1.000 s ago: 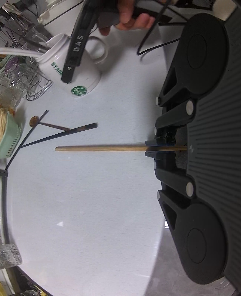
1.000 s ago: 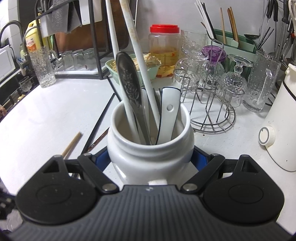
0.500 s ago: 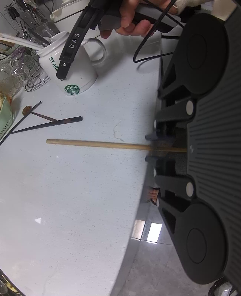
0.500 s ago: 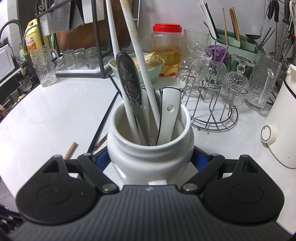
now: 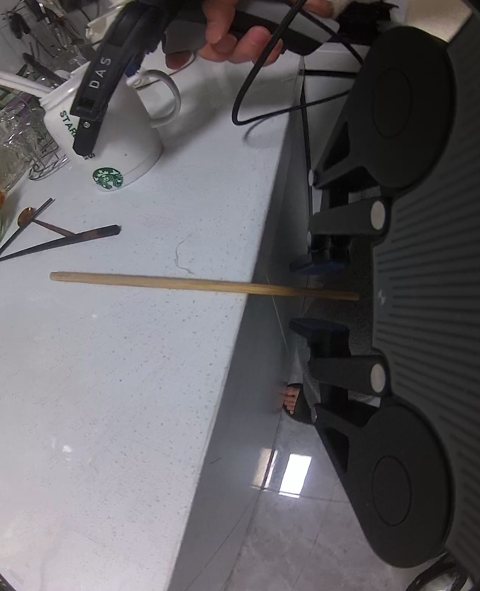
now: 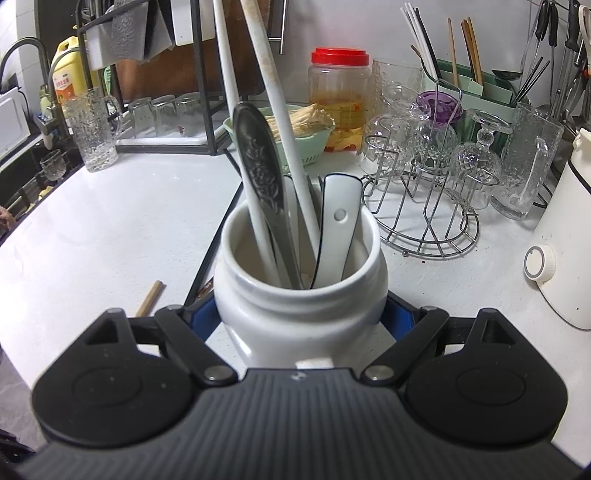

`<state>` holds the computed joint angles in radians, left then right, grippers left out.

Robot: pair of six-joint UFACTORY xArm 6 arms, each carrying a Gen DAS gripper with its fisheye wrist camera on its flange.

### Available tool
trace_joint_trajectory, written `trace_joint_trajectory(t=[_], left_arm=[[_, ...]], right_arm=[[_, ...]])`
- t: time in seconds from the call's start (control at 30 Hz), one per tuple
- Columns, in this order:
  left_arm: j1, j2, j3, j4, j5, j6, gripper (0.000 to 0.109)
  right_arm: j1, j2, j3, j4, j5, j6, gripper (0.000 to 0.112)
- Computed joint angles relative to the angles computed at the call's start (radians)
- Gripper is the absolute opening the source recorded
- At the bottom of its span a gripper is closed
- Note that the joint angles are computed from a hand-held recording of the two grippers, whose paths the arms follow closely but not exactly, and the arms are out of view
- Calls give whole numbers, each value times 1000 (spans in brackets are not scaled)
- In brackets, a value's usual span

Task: Organize utensils
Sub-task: 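Lift the wooden chopstick with the left gripper toward the mug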

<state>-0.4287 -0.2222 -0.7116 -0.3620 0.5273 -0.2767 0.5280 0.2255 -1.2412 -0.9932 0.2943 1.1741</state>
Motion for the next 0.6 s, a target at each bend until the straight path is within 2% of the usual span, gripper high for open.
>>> trace_joint_trajectory(t=[0.03, 0.1, 0.2, 0.3, 0.6], left_arm=[[0, 5, -3, 28, -2, -21, 11], [3, 3, -4, 33, 0, -18, 7], [0, -32, 9, 99, -11, -48, 5], [4, -66, 2, 121, 16, -36, 5], [44, -112, -129, 165, 183, 57, 5]], right_arm=[[1, -2, 2, -1, 0, 2, 91], [3, -5, 6, -12, 2, 15, 91], [6, -9, 10, -26, 6, 34, 91], [9, -13, 14, -30, 9, 44, 91], [22, -15, 10, -22, 39, 63, 91]])
